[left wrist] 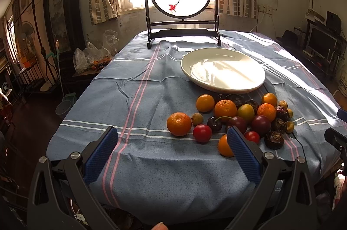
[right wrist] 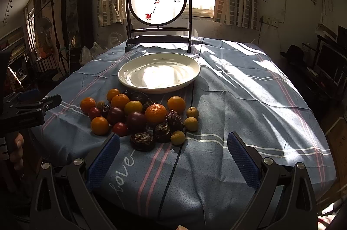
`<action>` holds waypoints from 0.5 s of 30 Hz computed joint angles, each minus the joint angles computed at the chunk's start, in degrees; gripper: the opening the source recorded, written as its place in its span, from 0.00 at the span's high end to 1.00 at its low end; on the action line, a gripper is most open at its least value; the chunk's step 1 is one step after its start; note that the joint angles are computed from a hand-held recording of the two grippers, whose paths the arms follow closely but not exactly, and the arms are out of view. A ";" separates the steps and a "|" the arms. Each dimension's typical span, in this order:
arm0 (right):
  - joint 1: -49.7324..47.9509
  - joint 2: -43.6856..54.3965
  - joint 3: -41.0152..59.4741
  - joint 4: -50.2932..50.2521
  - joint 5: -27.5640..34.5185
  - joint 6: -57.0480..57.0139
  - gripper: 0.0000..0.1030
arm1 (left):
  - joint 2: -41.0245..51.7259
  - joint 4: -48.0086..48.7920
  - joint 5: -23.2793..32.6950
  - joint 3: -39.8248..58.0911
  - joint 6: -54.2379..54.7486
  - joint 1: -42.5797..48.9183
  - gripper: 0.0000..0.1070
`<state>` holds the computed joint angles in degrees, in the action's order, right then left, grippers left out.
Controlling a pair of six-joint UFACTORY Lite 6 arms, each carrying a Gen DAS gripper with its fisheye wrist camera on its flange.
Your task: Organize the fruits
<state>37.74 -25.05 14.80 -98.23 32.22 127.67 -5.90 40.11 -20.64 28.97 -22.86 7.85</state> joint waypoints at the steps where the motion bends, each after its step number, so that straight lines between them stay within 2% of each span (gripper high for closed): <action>1: -0.02 -0.02 -0.02 -0.09 -0.03 0.08 0.04 | 0.00 0.00 0.00 0.00 0.00 0.00 0.08; 15: -0.13 -0.31 -0.38 -0.20 -0.17 0.29 0.04 | 0.00 -0.06 0.04 0.01 0.05 -0.01 0.08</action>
